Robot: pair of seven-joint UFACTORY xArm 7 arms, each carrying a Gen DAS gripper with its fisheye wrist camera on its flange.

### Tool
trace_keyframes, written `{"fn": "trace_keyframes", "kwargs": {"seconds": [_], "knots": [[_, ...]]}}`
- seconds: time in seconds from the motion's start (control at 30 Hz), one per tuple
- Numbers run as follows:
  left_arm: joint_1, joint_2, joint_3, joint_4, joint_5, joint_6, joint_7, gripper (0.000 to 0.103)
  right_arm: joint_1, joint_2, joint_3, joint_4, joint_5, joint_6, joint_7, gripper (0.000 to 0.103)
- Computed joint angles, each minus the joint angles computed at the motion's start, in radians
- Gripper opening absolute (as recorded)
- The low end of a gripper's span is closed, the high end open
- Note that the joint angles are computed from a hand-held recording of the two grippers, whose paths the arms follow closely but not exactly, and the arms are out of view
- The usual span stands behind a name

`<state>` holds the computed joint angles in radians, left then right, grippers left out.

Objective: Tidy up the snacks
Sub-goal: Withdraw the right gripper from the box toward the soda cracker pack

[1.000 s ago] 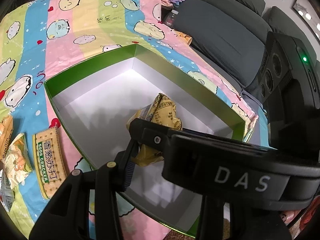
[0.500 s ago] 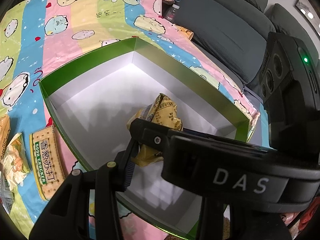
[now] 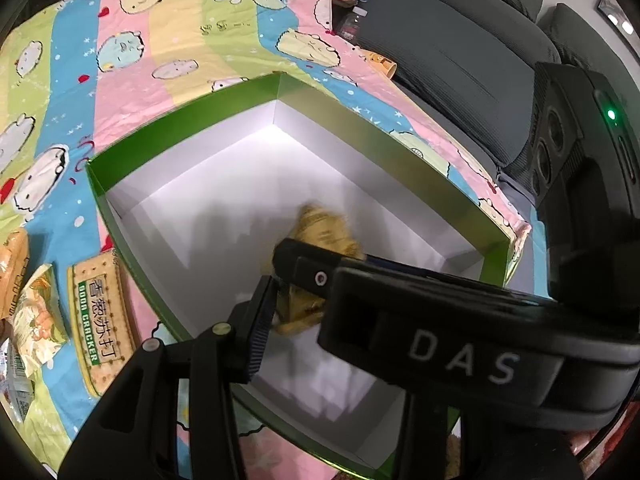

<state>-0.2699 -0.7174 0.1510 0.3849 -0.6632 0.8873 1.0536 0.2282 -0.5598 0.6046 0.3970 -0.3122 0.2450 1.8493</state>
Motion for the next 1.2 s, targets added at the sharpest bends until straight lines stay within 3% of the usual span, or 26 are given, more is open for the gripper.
{"fn": "trace_keyframes", "kwargs": {"seconds": [0.1,0.23,0.37,0.5,0.57,0.67,0.83,1.03,1.2], "knots": [[0.010,-0.037,0.003,-0.013,0.010,0.000,-0.003,0.047,0.005,-0.019,0.008,0.008,-0.004,0.040,0.007,0.053],[0.028,-0.073,0.054,0.001,0.015,0.068,0.011,0.059,-0.003,-0.061,0.038,0.031,-0.026,0.099,0.031,0.065],[0.072,-0.144,0.082,-0.006,0.022,0.100,0.031,0.068,-0.006,-0.071,0.066,0.083,-0.061,0.183,0.048,0.068],[0.129,-0.167,0.155,0.018,0.038,0.161,0.054,0.082,-0.026,-0.063,0.103,0.143,-0.121,0.214,0.061,0.081],[0.172,-0.166,0.193,0.029,0.040,0.170,0.073,0.088,-0.037,-0.045,0.123,0.182,-0.154,0.231,0.059,0.081],[0.235,-0.143,0.227,0.041,0.044,0.135,0.100,0.096,-0.062,0.008,0.147,0.231,-0.208,0.202,0.067,0.081],[0.322,-0.020,0.283,0.079,0.041,0.029,0.140,0.099,-0.104,0.180,0.180,0.340,-0.322,0.133,0.079,0.081],[0.384,0.192,0.347,0.141,-0.032,-0.065,0.236,0.099,-0.102,0.438,0.236,0.526,-0.480,0.274,0.138,0.081],[0.440,0.318,0.324,0.188,-0.092,-0.097,0.264,0.099,-0.026,0.636,0.211,0.652,-0.548,0.393,0.129,0.081]]}}
